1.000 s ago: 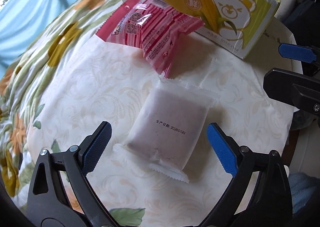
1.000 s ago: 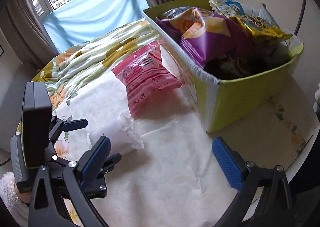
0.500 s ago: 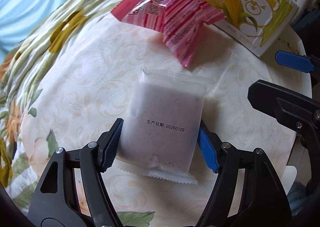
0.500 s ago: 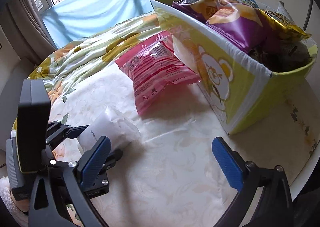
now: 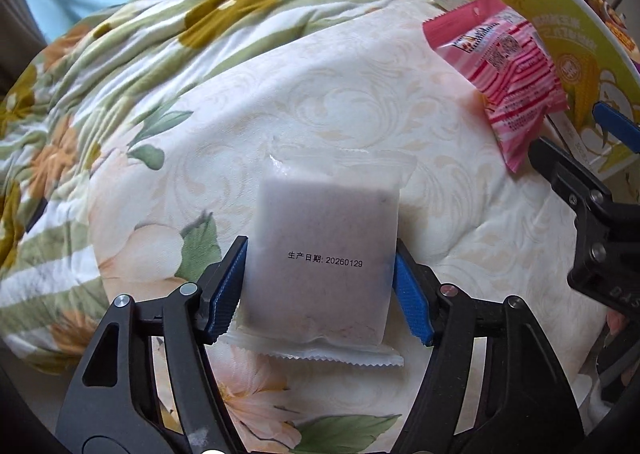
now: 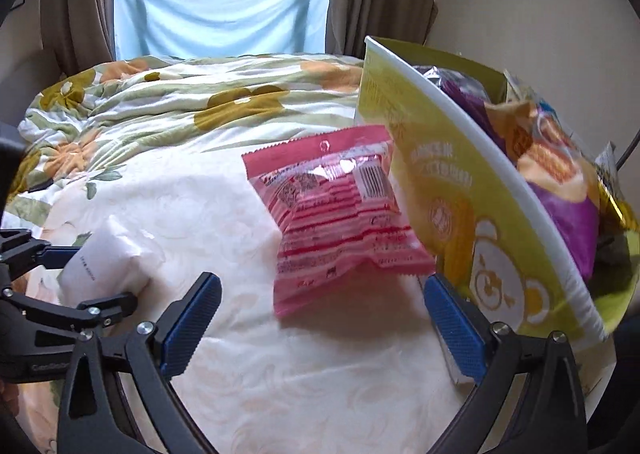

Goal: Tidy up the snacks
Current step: 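Grasp the white pouch with the left tool while the right tool grasps the pink bag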

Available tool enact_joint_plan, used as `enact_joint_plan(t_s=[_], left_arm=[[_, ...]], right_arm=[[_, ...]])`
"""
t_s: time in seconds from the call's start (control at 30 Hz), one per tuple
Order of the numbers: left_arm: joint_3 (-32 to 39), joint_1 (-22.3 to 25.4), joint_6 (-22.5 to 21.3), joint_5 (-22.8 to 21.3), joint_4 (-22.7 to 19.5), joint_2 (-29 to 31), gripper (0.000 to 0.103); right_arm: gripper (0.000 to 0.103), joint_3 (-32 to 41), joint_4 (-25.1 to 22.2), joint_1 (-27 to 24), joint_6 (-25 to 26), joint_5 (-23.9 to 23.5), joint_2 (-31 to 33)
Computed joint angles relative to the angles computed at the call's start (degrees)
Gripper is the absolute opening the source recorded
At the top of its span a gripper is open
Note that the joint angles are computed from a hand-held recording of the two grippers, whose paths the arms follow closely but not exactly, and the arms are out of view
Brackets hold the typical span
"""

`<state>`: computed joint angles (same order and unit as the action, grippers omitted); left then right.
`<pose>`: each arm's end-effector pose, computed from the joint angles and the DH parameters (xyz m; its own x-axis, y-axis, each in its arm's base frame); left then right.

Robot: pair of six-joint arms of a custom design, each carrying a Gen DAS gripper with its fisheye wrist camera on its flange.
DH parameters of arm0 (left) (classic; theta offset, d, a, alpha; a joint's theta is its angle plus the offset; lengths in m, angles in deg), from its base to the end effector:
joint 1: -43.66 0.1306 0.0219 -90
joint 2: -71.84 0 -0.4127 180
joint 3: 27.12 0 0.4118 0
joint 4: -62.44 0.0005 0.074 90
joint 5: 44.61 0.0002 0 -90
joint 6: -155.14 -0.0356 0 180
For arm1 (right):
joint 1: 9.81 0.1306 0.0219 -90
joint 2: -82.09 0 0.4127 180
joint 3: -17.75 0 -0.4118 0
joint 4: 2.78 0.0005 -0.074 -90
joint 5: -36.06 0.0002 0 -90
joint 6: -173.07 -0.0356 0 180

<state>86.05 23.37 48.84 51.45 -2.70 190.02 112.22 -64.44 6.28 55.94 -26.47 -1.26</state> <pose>0.6213 -0.2342 0.3555 -0.7405 0.5713 -0.3538 0.6109 0.7917 0.0000 0.5116 0.1300 0.4300 -0.7905 0.1931 -0.5812 0.3483 0.9223 -0.1674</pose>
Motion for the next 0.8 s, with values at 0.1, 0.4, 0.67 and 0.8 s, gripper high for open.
enact_joint_plan(t_s=[0.1,0.4,0.67,0.8], left_arm=[[0.0,0.2,2.4,0.0,0.0,0.2,0.065],[0.2,-0.4,4.8,-1.5,0.6,0.7,0.065],[-0.5,-0.5,5.5,-1.8,1.3,0.2,0.064],[-0.3,-0.6,6.6,-1.9,0.8,0.3,0.063]], right_arm=[[0.101,1.8,0.3,-0.1,3.3,4.0,2.7],[0.101,6.1,-4.1,-0.1,8.9,12.7,10.2],[0.099,7.8,-2.6,-2.1,11.5,8.1,11.6],[0.076,8.1,-2.6,-3.8,10.9,2.8,11.4]])
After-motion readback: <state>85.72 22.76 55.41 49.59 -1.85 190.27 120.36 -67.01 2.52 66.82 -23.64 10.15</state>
